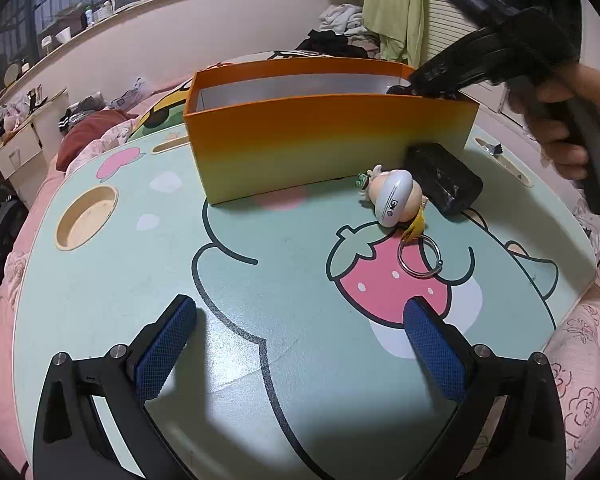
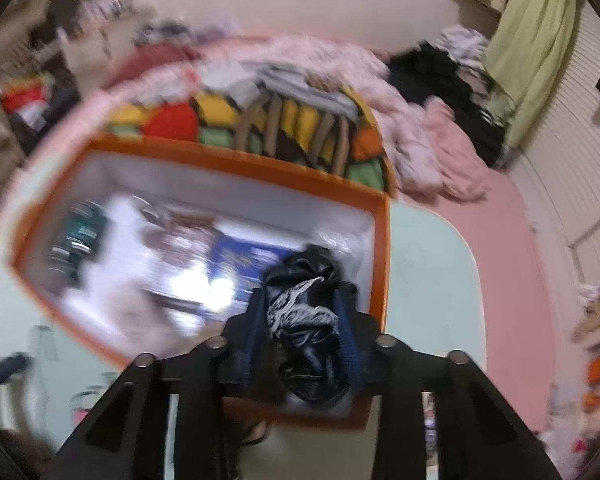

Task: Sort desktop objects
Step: 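Lift the black cloth out and place it beside the figurine, right gripper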

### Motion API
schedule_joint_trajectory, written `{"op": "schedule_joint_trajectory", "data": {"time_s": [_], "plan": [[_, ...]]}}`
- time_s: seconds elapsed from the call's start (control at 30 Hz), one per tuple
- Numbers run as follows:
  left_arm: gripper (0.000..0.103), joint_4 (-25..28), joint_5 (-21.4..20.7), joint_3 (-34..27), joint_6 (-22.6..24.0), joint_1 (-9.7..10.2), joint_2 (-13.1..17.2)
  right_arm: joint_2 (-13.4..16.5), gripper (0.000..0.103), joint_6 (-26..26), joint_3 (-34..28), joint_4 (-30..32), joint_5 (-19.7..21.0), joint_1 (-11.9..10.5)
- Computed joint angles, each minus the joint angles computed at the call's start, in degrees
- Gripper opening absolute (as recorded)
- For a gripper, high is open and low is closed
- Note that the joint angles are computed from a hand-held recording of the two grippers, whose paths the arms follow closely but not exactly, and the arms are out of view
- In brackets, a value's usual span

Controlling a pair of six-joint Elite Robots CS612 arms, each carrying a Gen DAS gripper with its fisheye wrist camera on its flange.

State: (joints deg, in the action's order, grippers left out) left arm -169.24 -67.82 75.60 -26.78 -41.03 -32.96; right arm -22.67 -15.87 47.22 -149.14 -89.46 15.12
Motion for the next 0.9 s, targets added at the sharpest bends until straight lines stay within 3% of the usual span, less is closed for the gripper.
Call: {"op": "schedule_joint_trajectory", "data": {"time_s": [0.07, 0.13, 0.17, 0.3, 0.37, 0.4, 0.53, 0.6, 0.63, 0.67, 0.7, 0.73, 0.77, 0.83, 0.9], "plan": [[0.103, -0.27, -0.03, 0.2, -0.04, -0.01, -0.05, 0.13, 0.026, 1.42, -0.3, 0.07, 1.19, -0.52], [0.103, -0.5, -0.09, 0.34, -0.04, 0.0, -0.08, -1.31, 0.025, 5.51, 2.12, -2.53, 7.6, -1.89], [0.103, -0.45, -0.08, 0.32, -0.03, 0.0, -0.08, -2.99, 0.025, 7.69, 5.33, -6.98, 12.77, -2.93], [0.103, -0.46, -0.09, 0.32, -0.07, 0.0, -0.05, -8.58, 0.025, 12.12, 16.62, -19.54, 25.81, -5.29], [0.103, -0.5, -0.12, 0.34, -0.05, 0.01, -0.04, -10.43, 0.025, 9.98, 20.01, -18.41, 32.66, -5.8], [0.103, -0.5, -0.12, 0.33, -0.04, 0.01, -0.03, -10.99, 0.026, 7.69, 21.15, -16.96, 34.19, -5.82], [0.103, -0.52, -0.13, 0.33, -0.07, 0.0, 0.0, -10.64, 0.027, 3.11, 22.3, -11.36, 28.17, -3.88], [0.103, -0.51, -0.14, 0.3, -0.06, 0.01, 0.02, -9.09, 0.033, 3.71, 21.33, -9.73, 28.24, -3.65], [0.103, -0.55, -0.16, 0.32, -0.06, 0.01, 0.02, -8.81, 0.036, 5.28, 21.76, -11.79, 29.12, -3.82], [0.103, -0.59, -0.18, 0.34, -0.08, 0.01, 0.03, -8.73, 0.047, 7.56, 22.75, -15.46, 29.62, -4.05], [0.103, -0.54, -0.16, 0.29, -0.08, 0.01, 0.05, -8.88, 0.064, 9.52, 24.08, -19.64, 30.4, -4.39], [0.103, -0.55, -0.15, 0.29, -0.09, 0.0, 0.06, -9.08, 0.07, 11.12, 25.59, -24.19, 31.45, -4.81], [0.103, -0.5, -0.14, 0.26, -0.11, 0.0, 0.07, -9.53, 0.082, 12.36, 27.63, -29.3, 31.71, -5.2], [0.103, -0.56, -0.1, 0.35, -0.15, -0.02, 0.06, -11.0, 0.084, 9.91, 31.51, -34.19, 27.42, -5.07], [0.103, -0.52, -0.14, 0.25, -0.13, 0.0, 0.1, -11.87, 0.084, 6.24, 33.3, -33.5, 22.66, -4.42]]}}
